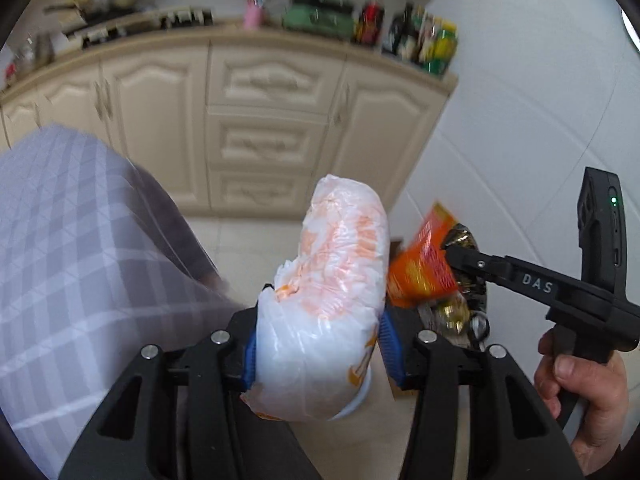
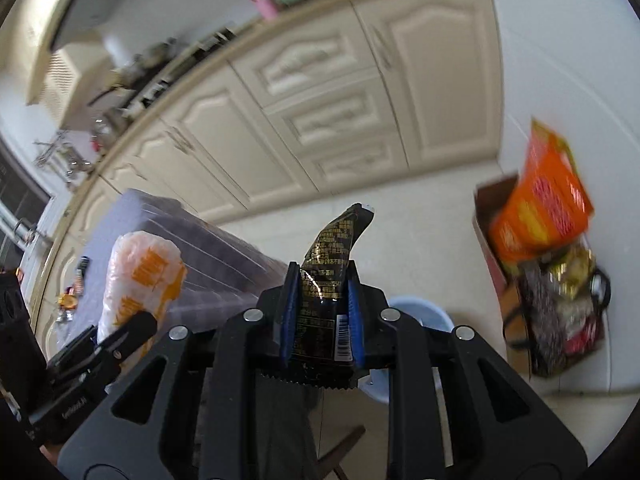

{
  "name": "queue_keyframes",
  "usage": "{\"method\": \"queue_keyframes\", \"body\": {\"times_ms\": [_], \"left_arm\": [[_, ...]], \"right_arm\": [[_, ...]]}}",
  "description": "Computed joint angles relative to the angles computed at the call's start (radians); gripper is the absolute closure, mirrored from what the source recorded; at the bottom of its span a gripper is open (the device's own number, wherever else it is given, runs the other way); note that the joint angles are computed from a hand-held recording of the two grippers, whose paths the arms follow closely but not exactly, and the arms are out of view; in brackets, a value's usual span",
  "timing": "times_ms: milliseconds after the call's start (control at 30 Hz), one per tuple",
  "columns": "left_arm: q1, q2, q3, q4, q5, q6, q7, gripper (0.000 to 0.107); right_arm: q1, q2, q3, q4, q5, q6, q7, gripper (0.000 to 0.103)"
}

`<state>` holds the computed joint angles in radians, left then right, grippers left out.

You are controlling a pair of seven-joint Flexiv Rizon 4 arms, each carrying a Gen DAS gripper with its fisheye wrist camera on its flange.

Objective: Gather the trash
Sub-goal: 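Carry the bread bag and black wrapper to the blue bin and release both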

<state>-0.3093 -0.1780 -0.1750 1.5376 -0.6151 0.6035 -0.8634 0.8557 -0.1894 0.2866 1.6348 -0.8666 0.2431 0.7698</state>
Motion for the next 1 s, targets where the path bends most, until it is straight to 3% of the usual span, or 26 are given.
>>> {"method": "queue_keyframes", "body": {"times_ms": [467,533,633,700,767,833,933,1000], "left_arm": [[-0.056,-0.194,-0.028,-0.099,0.187,-0.135,-0.13,0.058],[-0.058,-0.229,-0.032,-0.126,0.201,-0.18,-0.137,0.055],[-0.066,-0.283,-0.025,-0.185,0.241,-0.247,-0.17,0.033],[-0.073,-0.293,-0.014,-0.205,0.277,-0.253,-0.179,0.026],[-0.069,-0.283,-0.012,-0.193,0.279,-0.23,-0.168,0.021],[-0.066,-0.261,-0.012,-0.172,0.277,-0.188,-0.148,0.019],[-0.06,-0.232,-0.011,-0.152,0.272,-0.15,-0.136,0.018],[-0.057,-0.213,-0.012,-0.14,0.267,-0.13,-0.128,0.017]], "right_arm": [[-0.094,0.022,0.001,0.219,0.079,0.281,0.171,0.081],[-0.105,0.02,-0.003,0.243,0.076,0.321,0.191,0.081],[-0.122,0.018,-0.007,0.277,0.079,0.382,0.214,0.077],[-0.131,0.018,-0.012,0.305,0.071,0.429,0.251,0.069],[-0.127,0.017,-0.012,0.311,0.065,0.426,0.28,0.034],[-0.123,0.012,-0.012,0.306,0.063,0.419,0.291,0.028],[-0.113,0.002,-0.008,0.282,0.081,0.385,0.278,0.009],[-0.107,-0.002,-0.005,0.264,0.103,0.355,0.258,0.006]]}}
